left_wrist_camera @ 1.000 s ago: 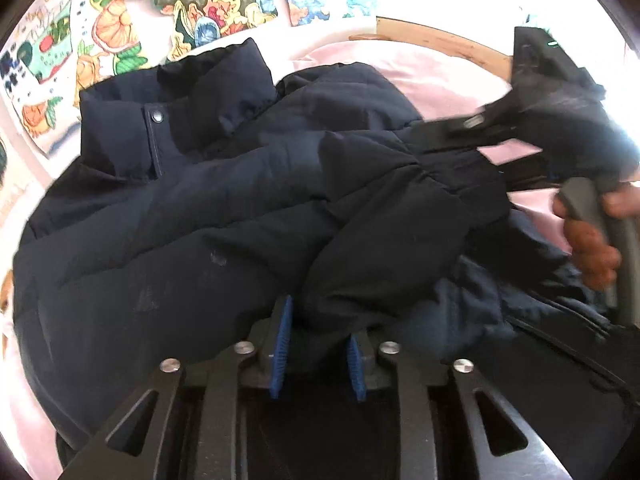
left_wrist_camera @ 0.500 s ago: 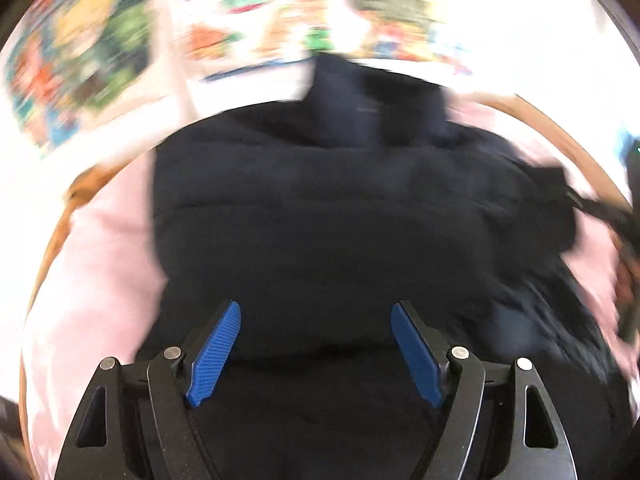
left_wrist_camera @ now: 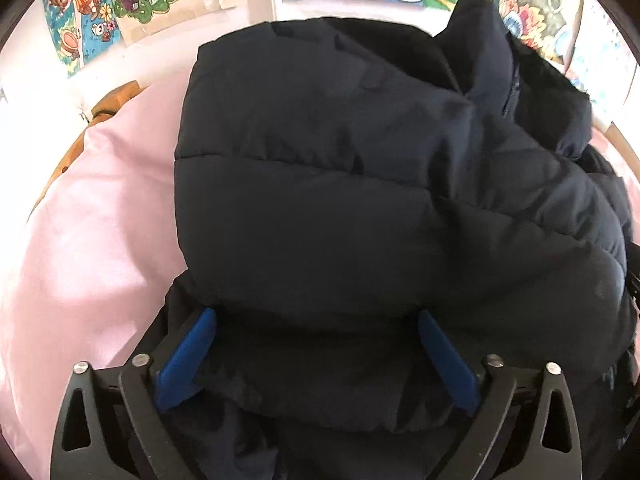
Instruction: Fold large clothes
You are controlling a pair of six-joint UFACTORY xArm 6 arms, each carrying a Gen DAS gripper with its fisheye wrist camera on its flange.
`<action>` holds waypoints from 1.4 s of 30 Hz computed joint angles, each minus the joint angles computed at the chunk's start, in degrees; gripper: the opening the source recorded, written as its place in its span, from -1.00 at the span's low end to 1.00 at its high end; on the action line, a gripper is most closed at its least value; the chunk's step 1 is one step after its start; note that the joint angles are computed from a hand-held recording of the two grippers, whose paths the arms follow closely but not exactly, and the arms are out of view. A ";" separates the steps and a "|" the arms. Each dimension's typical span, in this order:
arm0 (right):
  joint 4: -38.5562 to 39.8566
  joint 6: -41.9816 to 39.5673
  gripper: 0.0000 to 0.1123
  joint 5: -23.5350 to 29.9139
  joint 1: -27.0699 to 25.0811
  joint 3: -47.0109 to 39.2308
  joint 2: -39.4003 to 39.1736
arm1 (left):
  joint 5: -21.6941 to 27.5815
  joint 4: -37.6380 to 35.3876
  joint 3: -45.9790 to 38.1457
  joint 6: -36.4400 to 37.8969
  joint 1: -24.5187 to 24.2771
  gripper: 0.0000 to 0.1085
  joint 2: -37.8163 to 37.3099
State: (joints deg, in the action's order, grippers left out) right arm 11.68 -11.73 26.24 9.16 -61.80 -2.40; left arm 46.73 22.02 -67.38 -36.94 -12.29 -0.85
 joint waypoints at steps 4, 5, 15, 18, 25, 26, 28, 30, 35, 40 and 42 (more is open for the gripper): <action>-5.58 3.41 -0.65 -0.05 0.55 -0.73 1.27 | 1.13 1.18 -0.71 -0.79 -0.62 0.90 0.68; -6.09 3.85 -0.63 0.07 0.63 -0.82 1.29 | 1.02 1.13 -0.66 -1.00 -0.67 0.90 0.35; 24.91 -17.30 0.33 7.10 -5.52 -4.37 -1.35 | -9.71 -11.39 2.03 5.90 1.58 0.89 -8.05; 27.88 -20.14 0.43 12.39 -7.61 -11.40 2.47 | -12.04 -10.34 -3.22 6.39 1.24 0.89 -4.09; 33.17 -18.64 0.51 10.89 -4.95 -23.11 12.80 | -6.85 -10.61 -28.31 15.07 -0.75 0.89 14.96; 33.63 -16.68 0.51 11.35 -4.40 -26.35 15.58 | -6.28 -9.57 -32.14 15.76 -1.30 0.89 17.60; 34.09 -12.66 0.51 12.66 -3.78 -31.96 20.12 | -6.61 -8.96 -37.47 17.77 -1.64 0.89 21.84; 32.28 -7.70 0.49 12.99 -2.97 -38.93 25.82 | -6.22 -8.13 -41.42 18.43 -2.00 0.89 24.80; 33.50 -4.95 0.15 10.59 -1.03 -47.92 33.82 | -4.37 -9.13 -52.58 18.59 -1.48 0.80 33.39; 37.76 -3.57 -0.06 12.15 -0.12 -54.51 39.36 | -3.24 -11.75 -58.32 18.92 -0.53 0.32 37.38; 37.12 -3.17 -0.20 10.97 0.67 -55.04 39.97 | -3.56 -11.95 -59.84 18.55 -0.32 -0.07 38.34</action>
